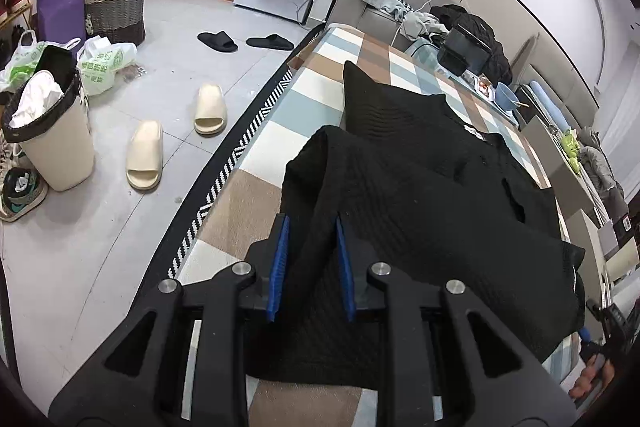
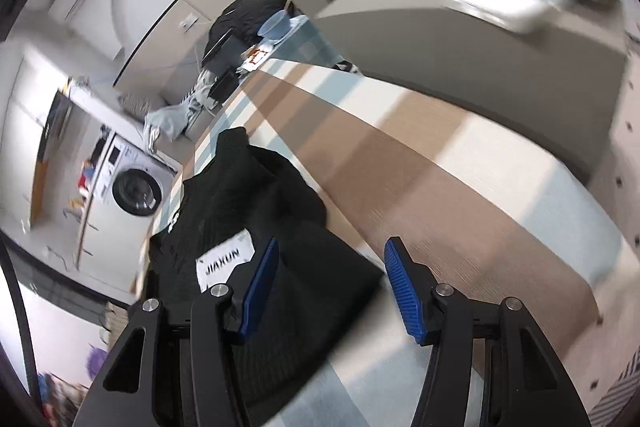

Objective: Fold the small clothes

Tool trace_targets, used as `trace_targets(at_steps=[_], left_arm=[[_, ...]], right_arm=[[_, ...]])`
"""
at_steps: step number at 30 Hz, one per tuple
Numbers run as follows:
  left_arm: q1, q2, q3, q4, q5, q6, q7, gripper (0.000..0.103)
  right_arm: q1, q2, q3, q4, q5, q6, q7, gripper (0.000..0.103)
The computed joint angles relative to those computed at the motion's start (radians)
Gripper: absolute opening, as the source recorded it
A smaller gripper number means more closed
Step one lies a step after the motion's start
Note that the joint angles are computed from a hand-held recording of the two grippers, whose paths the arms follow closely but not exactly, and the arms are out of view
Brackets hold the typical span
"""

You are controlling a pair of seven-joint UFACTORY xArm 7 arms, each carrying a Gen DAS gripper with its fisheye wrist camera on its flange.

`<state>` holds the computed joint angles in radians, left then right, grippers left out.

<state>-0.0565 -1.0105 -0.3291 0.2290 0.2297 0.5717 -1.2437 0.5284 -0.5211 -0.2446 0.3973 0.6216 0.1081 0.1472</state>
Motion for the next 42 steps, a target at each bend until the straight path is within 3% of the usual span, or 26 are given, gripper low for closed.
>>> trace_targets(at_steps=[3,4,9,11,14,15,17,22,29,42], left_arm=[[-0.022,-0.029,0.005,-0.011,-0.007,0.010,0.007,0.020],[-0.033,-0.040,-0.002,-0.014,-0.014,0.020,0.000,0.021],[-0.064,-0.085,-0.012,-0.029,-0.035,0.050,-0.027,0.033],[-0.077,-0.121,-0.022,-0.034,-0.038,0.080,-0.041,0.034],[-0.097,-0.165,-0.026,-0.043,-0.040,0.119,-0.052,0.035],[-0.101,-0.173,-0.027,-0.044,-0.041,0.129,-0.055,0.036],[-0.106,-0.184,-0.028,-0.048,-0.041,0.140,-0.062,0.037],[-0.126,-0.194,-0.022,-0.054,-0.049,0.160,-0.066,0.037],[-0.161,-0.191,-0.018,-0.070,-0.072,0.170,-0.084,0.038],[-0.222,-0.194,-0.059,-0.084,-0.068,0.214,-0.147,0.036]], right_arm=[[0.060,-0.053,-0.062,-0.038,0.026,0.000,-0.060,0.056],[0.126,-0.066,-0.119,-0.044,0.055,-0.025,-0.106,0.056],[0.264,-0.081,-0.219,-0.066,0.045,-0.127,-0.153,0.056],[0.257,-0.073,-0.213,-0.066,0.014,-0.137,-0.137,0.056],[0.128,-0.030,-0.111,-0.058,-0.050,-0.132,-0.042,0.056],[0.121,-0.019,-0.110,-0.050,-0.049,-0.130,-0.039,0.056],[0.168,-0.002,-0.173,-0.031,-0.065,-0.127,-0.044,0.056],[0.394,-0.044,-0.392,-0.011,-0.077,-0.126,-0.131,0.056],[0.467,-0.185,-0.410,-0.082,-0.115,-0.184,-0.188,0.056],[0.491,-0.106,-0.423,-0.042,-0.199,-0.189,-0.097,0.054]])
